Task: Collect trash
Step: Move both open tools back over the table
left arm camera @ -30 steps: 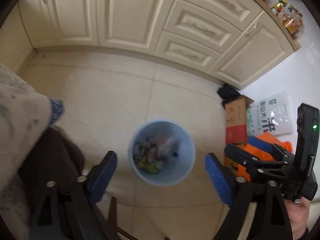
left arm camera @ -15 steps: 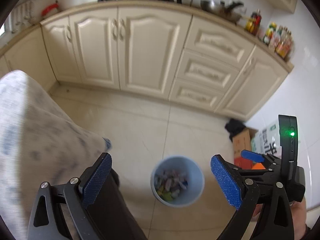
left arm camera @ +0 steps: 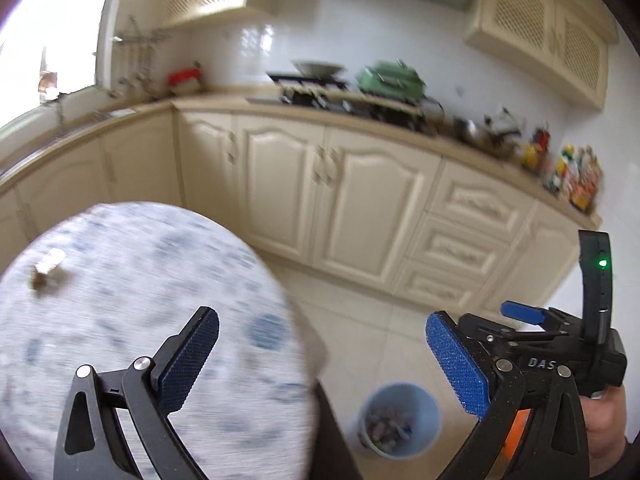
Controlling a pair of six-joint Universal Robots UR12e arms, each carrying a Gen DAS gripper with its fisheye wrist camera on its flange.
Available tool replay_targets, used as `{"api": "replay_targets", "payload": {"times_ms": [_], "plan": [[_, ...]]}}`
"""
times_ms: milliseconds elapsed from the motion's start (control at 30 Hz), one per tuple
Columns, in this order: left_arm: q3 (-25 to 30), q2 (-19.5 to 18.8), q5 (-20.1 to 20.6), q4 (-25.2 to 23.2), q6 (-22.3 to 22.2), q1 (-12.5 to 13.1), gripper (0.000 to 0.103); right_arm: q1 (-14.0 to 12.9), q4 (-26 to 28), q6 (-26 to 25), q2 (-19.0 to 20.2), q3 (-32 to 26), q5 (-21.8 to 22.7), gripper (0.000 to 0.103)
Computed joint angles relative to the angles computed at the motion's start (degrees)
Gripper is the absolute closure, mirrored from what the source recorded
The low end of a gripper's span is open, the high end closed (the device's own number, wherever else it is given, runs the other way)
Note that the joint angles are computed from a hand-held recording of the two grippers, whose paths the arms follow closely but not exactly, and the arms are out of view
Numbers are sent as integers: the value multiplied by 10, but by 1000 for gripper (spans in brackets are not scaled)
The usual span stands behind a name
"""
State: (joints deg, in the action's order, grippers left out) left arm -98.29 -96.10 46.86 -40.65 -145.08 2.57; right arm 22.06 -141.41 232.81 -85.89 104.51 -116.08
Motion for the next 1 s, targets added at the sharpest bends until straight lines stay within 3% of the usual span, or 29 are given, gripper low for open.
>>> {"api": "replay_targets", "payload": {"times_ms": [167,467,700,933,1000], "plan": [[-37,32,-26,76,-35,62,1,20,-43,-69,40,-64,-12,0],[-93,75,-40,204,-114,139,1,52,-109,-168,114,-174,-8,0],[-121,91,-24,260,-167,175,1,69,-146,-231,171,-258,14,0],[-119,84,7,301,-214,184,1,79,-164,-286,218,-334,33,0],[-109,72,25,313,-225,176,1,79,-166,-298,228,-351,35,0]]}}
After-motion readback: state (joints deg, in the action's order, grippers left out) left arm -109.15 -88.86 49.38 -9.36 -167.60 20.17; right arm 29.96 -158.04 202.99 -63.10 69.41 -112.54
